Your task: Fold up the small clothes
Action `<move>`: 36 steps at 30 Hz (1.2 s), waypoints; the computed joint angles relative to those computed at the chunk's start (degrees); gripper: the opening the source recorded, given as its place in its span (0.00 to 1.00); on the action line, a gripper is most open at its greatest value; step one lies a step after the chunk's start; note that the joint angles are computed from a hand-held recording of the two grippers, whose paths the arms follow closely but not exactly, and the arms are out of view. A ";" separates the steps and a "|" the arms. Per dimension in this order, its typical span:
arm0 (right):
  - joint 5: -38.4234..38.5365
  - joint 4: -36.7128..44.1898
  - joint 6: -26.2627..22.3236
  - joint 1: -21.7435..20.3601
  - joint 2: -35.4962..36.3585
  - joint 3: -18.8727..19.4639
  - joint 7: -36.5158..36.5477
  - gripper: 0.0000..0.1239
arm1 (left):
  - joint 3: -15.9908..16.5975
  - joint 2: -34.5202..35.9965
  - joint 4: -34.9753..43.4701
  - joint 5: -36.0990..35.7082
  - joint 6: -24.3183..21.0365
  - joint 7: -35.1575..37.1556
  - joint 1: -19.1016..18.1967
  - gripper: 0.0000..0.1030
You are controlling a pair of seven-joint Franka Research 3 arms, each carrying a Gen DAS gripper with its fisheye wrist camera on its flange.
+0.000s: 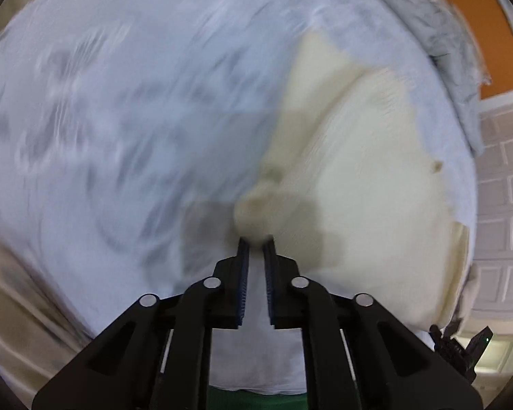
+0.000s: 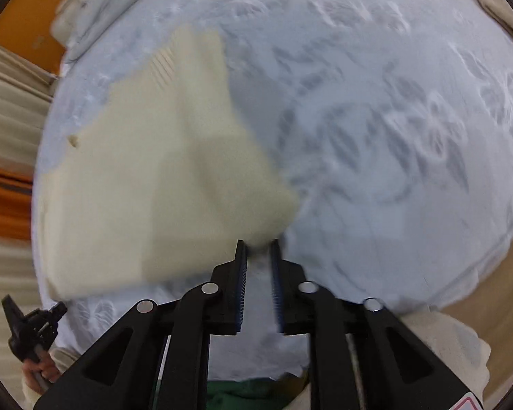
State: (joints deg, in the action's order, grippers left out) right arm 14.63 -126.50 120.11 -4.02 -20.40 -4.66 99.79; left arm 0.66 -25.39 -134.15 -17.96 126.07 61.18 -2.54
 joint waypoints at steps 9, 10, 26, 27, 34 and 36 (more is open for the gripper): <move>-3.23 13.76 10.58 2.15 9.86 0.36 -6.73 0.57 | -3.34 3.45 9.47 13.02 10.76 2.28 0.56 0.85; -1.26 15.89 10.30 2.56 12.24 0.00 -8.03 0.57 | -3.07 7.17 12.97 13.00 11.91 4.44 -0.29 0.88; 0.98 30.03 14.12 4.07 28.67 0.62 -8.41 0.06 | -6.55 29.14 32.72 8.52 8.62 10.52 3.42 0.11; 0.41 31.81 11.25 3.92 31.32 0.46 -7.45 0.08 | -6.66 30.53 33.56 10.17 7.70 9.54 3.36 0.12; -6.92 24.42 16.66 6.16 23.23 0.67 -1.55 0.22 | -6.76 25.36 27.75 11.48 7.83 7.02 4.27 0.53; -3.03 21.18 18.13 7.33 18.73 2.36 -6.52 0.22 | -6.09 18.56 21.19 11.42 11.93 4.64 4.47 0.70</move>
